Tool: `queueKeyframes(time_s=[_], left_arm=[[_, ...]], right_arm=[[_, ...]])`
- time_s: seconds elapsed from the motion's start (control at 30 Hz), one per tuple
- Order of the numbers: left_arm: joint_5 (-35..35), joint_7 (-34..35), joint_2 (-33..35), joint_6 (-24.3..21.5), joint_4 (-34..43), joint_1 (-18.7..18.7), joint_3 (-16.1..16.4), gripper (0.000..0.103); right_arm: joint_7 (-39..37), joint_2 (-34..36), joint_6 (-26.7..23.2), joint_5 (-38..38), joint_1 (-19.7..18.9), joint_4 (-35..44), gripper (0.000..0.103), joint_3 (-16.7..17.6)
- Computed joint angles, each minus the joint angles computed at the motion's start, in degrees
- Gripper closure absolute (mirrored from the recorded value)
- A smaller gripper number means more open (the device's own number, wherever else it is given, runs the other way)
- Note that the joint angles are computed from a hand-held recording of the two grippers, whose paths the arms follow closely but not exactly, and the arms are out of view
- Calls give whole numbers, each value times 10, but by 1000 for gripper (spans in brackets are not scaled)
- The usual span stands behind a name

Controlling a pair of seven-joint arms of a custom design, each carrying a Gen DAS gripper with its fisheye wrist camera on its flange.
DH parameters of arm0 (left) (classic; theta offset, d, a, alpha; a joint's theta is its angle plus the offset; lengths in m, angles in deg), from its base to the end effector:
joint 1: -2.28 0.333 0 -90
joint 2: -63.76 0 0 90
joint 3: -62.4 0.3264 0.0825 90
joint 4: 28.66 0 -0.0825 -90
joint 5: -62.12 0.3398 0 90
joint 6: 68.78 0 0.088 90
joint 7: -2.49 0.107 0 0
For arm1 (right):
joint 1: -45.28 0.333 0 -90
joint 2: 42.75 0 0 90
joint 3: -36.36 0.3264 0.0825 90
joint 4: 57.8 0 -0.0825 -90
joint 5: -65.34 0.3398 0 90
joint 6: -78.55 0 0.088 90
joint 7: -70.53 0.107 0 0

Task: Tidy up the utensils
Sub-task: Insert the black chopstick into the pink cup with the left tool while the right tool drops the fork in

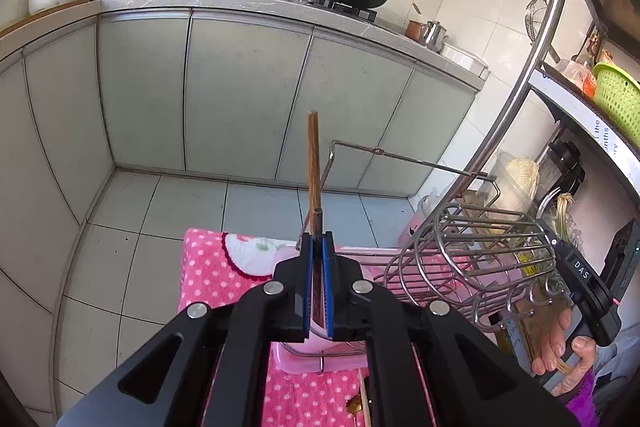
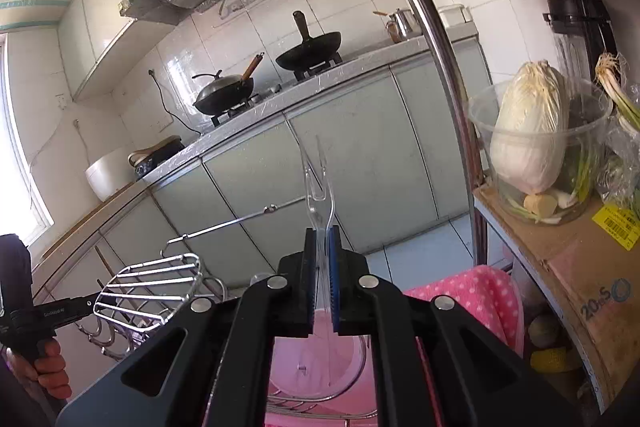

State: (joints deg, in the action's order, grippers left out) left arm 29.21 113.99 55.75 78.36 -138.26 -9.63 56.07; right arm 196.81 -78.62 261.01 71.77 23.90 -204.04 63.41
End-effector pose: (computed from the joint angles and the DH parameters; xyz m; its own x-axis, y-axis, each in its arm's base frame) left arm 0.4984 -0.1600 0.6653 -0.4349 -0.8598 0.2675 -0.6666 0.1077 -0.7375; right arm 0.3670 0.0777 0.6276 -0.2296 -0.8812 -0.4132 -0.2695 0.4655 -0.8430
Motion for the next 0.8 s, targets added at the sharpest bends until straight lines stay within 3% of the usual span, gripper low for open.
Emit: queueKeyframes(time_s=[0.17,0.23,0.4,0.47,0.53,0.57,0.8], left_arm=[[9,-23,6,-10,0,5,0,95],[12,-34,6,-14,1,8,-1,84],[-10,-21,-13,-7,-12,7,6,77],[-16,-17,-23,-4,-18,5,10,77],[-24,-12,-31,-9,-21,2,17,76],[-26,-10,-35,-11,-23,1,19,76],[-35,7,-77,-12,-60,-12,36,76]], right_arm=[[-1,2,-41,2,45,-6,97,-31],[-4,7,-62,-1,66,1,96,-47],[-5,10,-111,-20,101,17,95,-77],[-6,8,-123,-25,114,19,88,-89],[-4,3,-128,-26,127,18,74,-99],[-5,3,-132,-26,134,18,73,-105],[23,-43,-164,-53,119,8,73,-85]])
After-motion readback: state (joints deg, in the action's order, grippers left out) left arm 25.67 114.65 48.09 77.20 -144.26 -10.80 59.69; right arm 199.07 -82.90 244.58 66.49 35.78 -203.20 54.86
